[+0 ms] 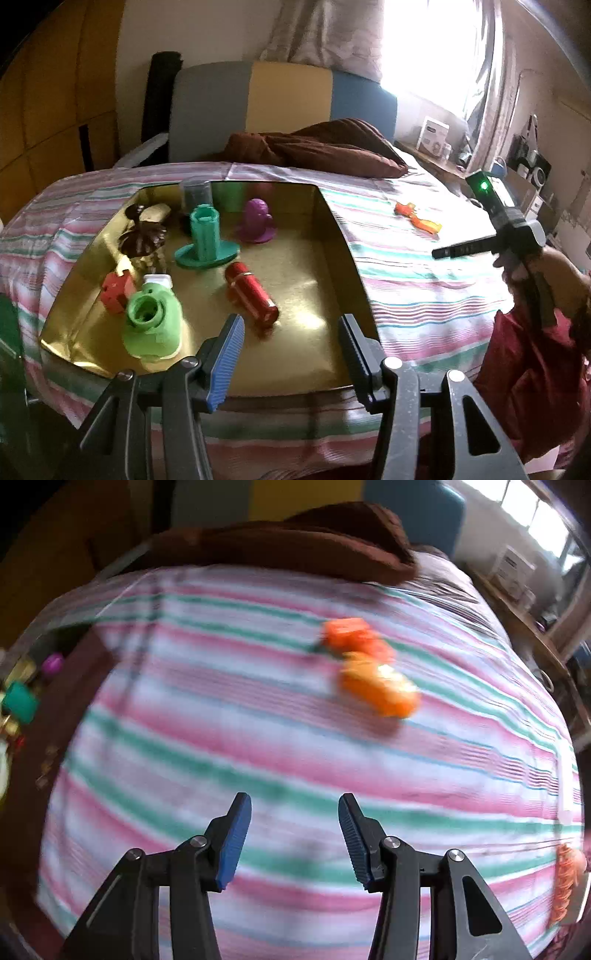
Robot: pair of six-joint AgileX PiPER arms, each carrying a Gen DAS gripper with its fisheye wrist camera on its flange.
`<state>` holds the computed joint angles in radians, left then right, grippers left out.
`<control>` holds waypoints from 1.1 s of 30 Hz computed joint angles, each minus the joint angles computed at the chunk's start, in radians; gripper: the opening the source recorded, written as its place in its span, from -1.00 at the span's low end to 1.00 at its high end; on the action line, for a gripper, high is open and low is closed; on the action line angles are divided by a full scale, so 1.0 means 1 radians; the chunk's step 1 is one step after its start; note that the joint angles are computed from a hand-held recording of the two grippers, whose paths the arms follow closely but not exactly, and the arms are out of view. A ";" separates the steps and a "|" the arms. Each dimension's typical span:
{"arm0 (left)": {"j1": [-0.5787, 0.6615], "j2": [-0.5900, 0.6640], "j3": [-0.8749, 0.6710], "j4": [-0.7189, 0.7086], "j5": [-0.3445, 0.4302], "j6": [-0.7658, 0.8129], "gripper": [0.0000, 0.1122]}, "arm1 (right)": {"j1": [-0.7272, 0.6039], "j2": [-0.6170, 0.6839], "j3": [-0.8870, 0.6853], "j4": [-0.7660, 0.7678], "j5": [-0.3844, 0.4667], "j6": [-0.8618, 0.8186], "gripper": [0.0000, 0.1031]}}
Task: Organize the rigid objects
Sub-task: 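Move the right tool to the yellow-orange curved piece and grasp it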
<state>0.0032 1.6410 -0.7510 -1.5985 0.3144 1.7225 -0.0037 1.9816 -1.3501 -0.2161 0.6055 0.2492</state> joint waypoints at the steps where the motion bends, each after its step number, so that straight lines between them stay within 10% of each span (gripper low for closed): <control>1: -0.008 0.000 -0.003 0.012 -0.005 -0.013 -0.05 | -0.027 0.005 -0.015 -0.004 -0.003 -0.006 -0.02; 15: -0.091 0.027 -0.082 0.339 -0.080 -0.389 -0.05 | -0.239 0.192 -0.253 0.522 -0.135 -0.611 0.07; 21: -0.138 0.038 -0.109 0.474 -0.098 -0.550 -0.05 | -0.262 0.296 -0.399 0.659 0.091 -0.695 0.07; 29: -0.204 0.042 -0.147 0.581 -0.091 -0.668 -0.05 | -0.219 0.253 -0.339 0.617 -0.032 -0.651 0.05; 33: -0.237 0.043 -0.172 0.682 -0.095 -0.770 -0.05 | -0.215 0.313 -0.406 0.578 0.001 -0.551 -0.40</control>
